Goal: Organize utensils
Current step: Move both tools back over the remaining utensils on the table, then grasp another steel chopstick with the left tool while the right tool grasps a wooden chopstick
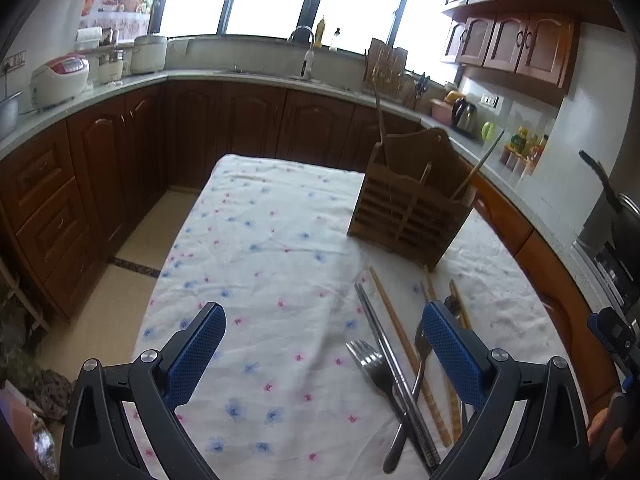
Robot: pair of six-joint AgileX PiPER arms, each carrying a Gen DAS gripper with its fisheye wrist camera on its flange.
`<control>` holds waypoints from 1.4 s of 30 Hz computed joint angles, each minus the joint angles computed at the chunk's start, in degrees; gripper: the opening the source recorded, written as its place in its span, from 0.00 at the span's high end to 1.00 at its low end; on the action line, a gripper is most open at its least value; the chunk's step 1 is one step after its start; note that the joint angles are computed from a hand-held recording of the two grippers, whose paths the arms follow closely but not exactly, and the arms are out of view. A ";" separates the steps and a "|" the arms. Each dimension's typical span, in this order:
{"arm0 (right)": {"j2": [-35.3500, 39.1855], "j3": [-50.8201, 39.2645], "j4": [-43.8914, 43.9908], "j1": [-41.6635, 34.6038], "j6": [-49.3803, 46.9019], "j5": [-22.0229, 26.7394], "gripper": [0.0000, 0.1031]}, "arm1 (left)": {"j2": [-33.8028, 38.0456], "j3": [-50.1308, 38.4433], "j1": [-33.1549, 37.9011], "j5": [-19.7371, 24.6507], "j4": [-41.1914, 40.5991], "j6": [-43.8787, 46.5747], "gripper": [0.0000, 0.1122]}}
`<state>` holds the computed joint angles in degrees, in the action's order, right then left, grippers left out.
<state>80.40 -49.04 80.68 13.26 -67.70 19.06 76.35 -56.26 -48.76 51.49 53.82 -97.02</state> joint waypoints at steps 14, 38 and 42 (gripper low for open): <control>5.50 -2.90 -5.49 -1.50 5.13 1.38 0.01 | 10.06 -8.90 7.55 -4.31 -10.98 15.41 0.11; 20.01 -16.91 -23.89 -1.40 23.85 2.70 0.32 | 38.46 -36.97 20.37 -0.63 -29.30 42.28 0.30; 21.93 -19.10 -26.57 -1.18 26.35 3.01 0.37 | 39.11 -37.26 21.12 -1.24 -29.64 42.99 0.30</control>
<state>102.34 -68.13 54.11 12.09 -41.35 22.06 115.46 -93.52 -27.64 50.25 24.18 -54.02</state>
